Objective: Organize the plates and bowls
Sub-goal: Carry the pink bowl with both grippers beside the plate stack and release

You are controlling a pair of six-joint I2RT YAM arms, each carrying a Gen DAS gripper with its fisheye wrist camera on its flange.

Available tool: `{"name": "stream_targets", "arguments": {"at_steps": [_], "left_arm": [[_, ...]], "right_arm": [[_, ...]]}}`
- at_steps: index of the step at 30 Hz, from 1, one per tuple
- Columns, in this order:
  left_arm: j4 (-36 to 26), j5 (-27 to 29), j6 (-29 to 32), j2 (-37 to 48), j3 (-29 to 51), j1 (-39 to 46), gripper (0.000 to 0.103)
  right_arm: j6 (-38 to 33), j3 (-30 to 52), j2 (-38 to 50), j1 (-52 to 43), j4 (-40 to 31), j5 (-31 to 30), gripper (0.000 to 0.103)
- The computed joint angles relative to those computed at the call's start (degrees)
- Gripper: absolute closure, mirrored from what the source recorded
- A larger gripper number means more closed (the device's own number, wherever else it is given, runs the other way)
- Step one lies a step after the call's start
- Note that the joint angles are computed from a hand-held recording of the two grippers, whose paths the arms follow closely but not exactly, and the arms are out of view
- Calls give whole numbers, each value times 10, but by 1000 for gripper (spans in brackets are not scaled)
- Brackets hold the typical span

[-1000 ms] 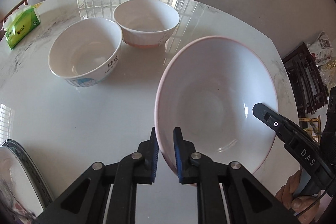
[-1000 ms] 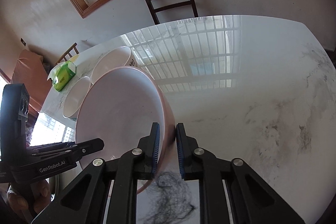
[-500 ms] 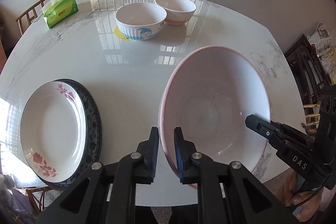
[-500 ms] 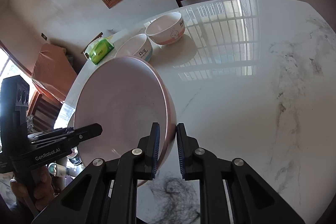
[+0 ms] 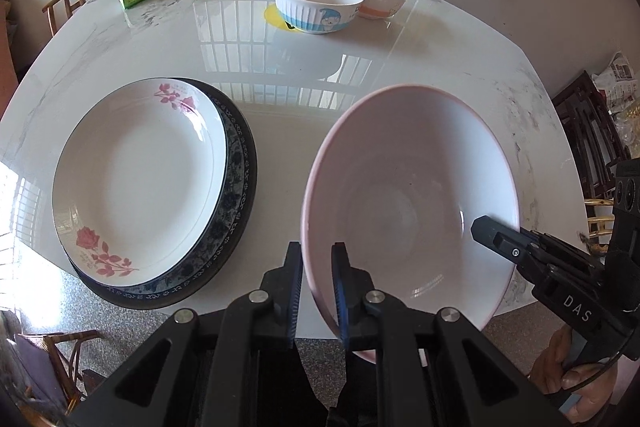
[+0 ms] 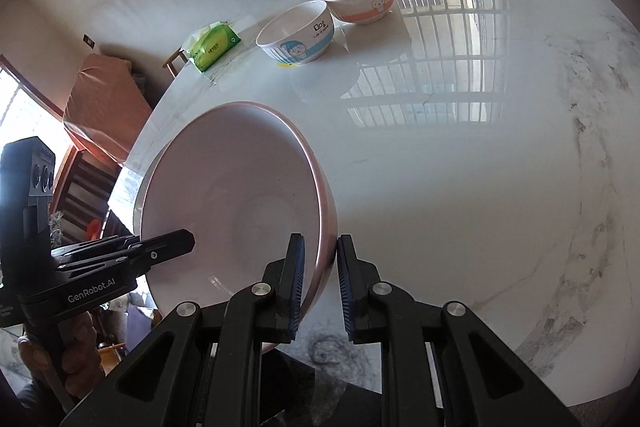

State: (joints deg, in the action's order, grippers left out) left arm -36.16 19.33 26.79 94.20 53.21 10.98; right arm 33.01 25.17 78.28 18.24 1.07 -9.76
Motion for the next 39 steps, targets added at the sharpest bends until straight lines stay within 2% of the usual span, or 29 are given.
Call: {"name": "stream_targets", "arguments": {"at_steps": [8, 16, 23, 29, 33, 35, 37, 39], "left_arm": [[0, -1, -4, 30, 19, 2, 88], [19, -9, -15, 31, 14, -8, 88], [33, 4, -22, 42, 21, -6, 81], [23, 14, -2, 21, 23, 4, 81], [15, 42, 15, -13, 29, 24, 81], [14, 49, 19, -22, 37, 28, 78], [2, 57, 18, -17, 58, 33, 66], [-9, 63, 16, -4, 82, 35, 65]], "right_arm": [[16, 25, 28, 29, -8, 23, 86], [18, 34, 51, 27, -3, 17, 85], [18, 34, 54, 28, 8, 20, 82], [24, 11, 20, 17, 39, 19, 79], [20, -10, -27, -3, 52, 12, 79], [3, -5, -40, -16, 37, 4, 79], [-18, 6, -48, -37, 18, -12, 79], [-40, 20, -53, -58, -4, -25, 79]]}}
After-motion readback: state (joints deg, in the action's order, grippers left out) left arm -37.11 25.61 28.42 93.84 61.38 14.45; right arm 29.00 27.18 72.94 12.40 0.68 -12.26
